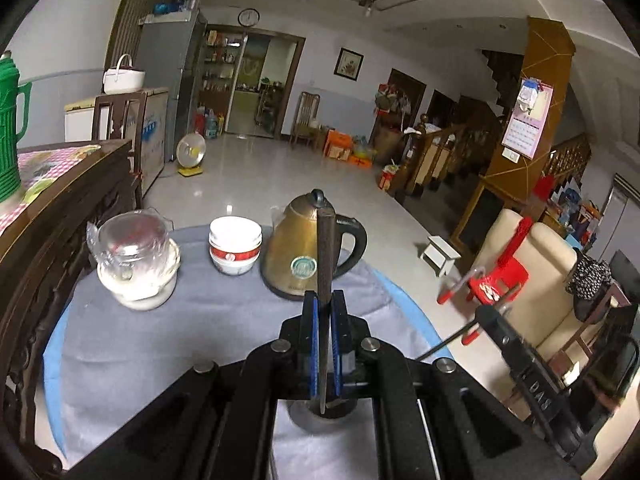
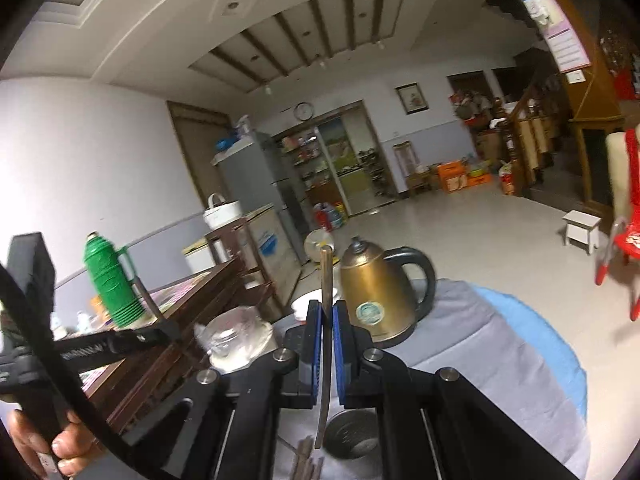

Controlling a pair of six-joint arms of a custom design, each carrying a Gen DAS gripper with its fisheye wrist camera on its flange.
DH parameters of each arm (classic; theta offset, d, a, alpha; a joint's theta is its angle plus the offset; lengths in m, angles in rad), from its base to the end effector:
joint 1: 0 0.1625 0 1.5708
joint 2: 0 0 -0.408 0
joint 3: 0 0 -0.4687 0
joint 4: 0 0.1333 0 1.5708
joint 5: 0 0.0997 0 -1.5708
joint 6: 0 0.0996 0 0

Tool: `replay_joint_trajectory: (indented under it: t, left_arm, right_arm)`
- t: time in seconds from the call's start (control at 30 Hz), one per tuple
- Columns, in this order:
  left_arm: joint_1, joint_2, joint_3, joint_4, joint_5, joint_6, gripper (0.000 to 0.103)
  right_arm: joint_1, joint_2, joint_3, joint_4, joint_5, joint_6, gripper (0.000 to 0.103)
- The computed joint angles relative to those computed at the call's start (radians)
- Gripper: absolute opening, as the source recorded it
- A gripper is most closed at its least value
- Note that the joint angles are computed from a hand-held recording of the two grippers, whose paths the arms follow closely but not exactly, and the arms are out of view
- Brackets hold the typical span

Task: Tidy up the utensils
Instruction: 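Lift both held chopsticks over the gray holder and open both tools to drop them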

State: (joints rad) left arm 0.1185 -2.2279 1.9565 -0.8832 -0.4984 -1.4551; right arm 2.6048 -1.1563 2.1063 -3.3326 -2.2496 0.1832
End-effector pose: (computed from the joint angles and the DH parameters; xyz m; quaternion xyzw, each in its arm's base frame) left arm -0.2462 -0.2517 0.5273 0.1044 0.8413 -0.4757 0.2348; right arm 0.5190 -0.2265 0.1737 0.2378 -0.8434 0.4803 0.0381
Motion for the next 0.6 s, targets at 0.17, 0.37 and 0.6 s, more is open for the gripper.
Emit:
replay_joint_trajectory:
  t: [0.17,0.37,0.6]
  left_arm:
    - [0.096,-0.007,0.075,-0.172,-0.008,0.12,0.006]
    - [0.19,-0.015,0.13,-0.24,-0.113,0.202,0.006]
    - [0.141,-0.065,0.131,-0.101,-0.178,0.144,0.055]
  right_arm:
    - [-0.029,0.014,0.0,0.061,-0.023,0.019,0.006]
    - [-0.07,-0.012,0.036,0.176,0.046,0.101,0.007]
    - [-0.134,-0.062,0.095,0.246,0.215,0.222,0.013]
